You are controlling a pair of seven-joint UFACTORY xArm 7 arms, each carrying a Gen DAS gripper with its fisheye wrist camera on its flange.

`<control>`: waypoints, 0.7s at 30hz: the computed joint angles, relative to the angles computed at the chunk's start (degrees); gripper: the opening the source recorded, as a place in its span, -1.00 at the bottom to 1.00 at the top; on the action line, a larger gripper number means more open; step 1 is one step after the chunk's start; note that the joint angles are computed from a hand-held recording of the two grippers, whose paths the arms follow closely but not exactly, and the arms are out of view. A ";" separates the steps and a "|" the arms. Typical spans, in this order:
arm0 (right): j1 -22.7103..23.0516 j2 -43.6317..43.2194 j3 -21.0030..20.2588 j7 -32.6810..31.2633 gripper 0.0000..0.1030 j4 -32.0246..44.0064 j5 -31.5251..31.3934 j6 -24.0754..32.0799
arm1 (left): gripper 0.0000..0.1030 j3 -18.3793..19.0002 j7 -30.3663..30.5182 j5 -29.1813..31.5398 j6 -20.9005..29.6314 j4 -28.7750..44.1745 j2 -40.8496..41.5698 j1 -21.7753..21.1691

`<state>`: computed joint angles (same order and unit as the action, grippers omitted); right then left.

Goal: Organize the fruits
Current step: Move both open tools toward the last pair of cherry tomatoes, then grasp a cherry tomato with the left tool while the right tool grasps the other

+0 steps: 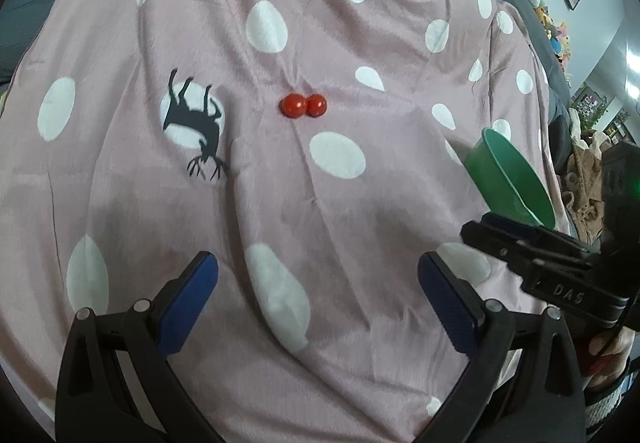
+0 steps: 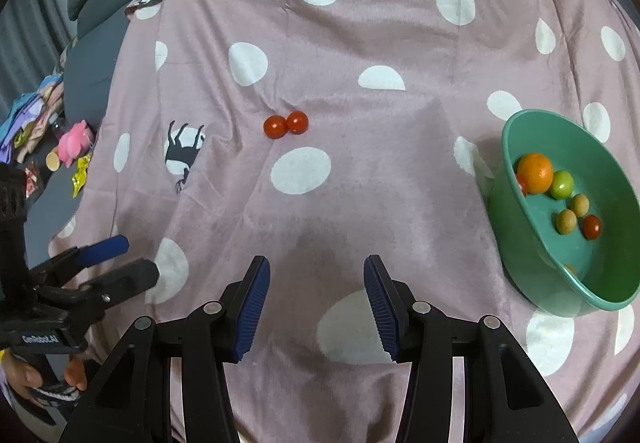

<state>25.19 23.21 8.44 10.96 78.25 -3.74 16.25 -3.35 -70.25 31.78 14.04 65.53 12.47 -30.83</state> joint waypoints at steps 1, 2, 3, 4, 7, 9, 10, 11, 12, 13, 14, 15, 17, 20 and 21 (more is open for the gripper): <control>-0.39 0.59 0.40 -0.43 -0.04 0.55 0.49 0.13 | 0.95 0.04 0.43 0.00 -0.24 0.60 0.42 0.17; -0.57 1.03 0.62 -0.74 -0.04 0.98 0.81 0.26 | 0.94 0.01 1.08 -0.31 -0.52 1.15 0.85 0.41; -0.81 1.61 0.85 -1.11 -0.04 1.67 1.20 0.49 | 0.93 0.02 1.84 -0.69 -0.83 1.94 1.45 0.59; -1.02 2.35 1.02 -1.47 -0.04 2.61 1.58 0.72 | 0.93 0.09 2.86 -1.07 -1.09 3.06 2.29 0.73; -1.55 4.66 1.50 -2.53 -0.04 5.60 2.79 0.81 | 0.85 1.08 5.59 -2.06 -0.90 7.03 5.13 0.45; -1.74 6.51 1.77 -3.22 -0.04 8.24 3.51 1.22 | 0.78 1.61 7.67 -3.46 -0.37 9.89 7.26 0.71; -1.96 8.02 2.12 -3.97 -0.04 10.44 3.92 1.56 | 0.72 1.32 9.36 -5.17 -0.01 11.57 8.62 1.48; -1.95 8.91 2.11 -4.48 -0.04 11.76 4.11 1.78 | 0.68 0.84 11.19 -7.15 0.18 12.95 9.81 2.33; -1.74 10.29 1.86 -4.91 -0.04 13.92 4.02 2.25 | 0.57 -0.13 13.79 -9.79 0.46 15.13 11.68 3.72; -1.40 11.79 1.45 -5.16 -0.04 16.33 3.85 2.89 | 0.51 -0.26 15.48 -11.44 0.94 16.54 12.77 4.12; -1.18 13.03 1.18 -5.39 -0.04 18.29 3.80 3.36 | 0.50 -0.23 17.03 -12.84 1.77 18.35 14.10 4.32; -1.16 14.46 1.18 -5.78 -0.04 20.56 3.95 3.99 | 0.45 0.28 18.22 -13.75 3.19 20.75 15.73 4.10; -1.48 17.24 1.57 -6.67 -0.04 24.87 4.79 5.27 | 0.34 0.98 20.67 -15.19 6.33 25.87 19.10 3.79; -2.11 21.60 2.38 -8.14 -0.04 31.51 6.51 7.97 | 0.10 1.86 22.94 -17.13 11.32 33.55 24.16 3.47; -2.31 22.69 2.68 -8.72 -0.04 33.16 7.12 8.79 | 0.01 1.90 23.98 -17.74 12.66 36.43 26.12 3.54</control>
<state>22.88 45.90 11.12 2.23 111.41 3.38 25.04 -1.45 -46.27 14.04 26.69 101.96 38.59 -27.29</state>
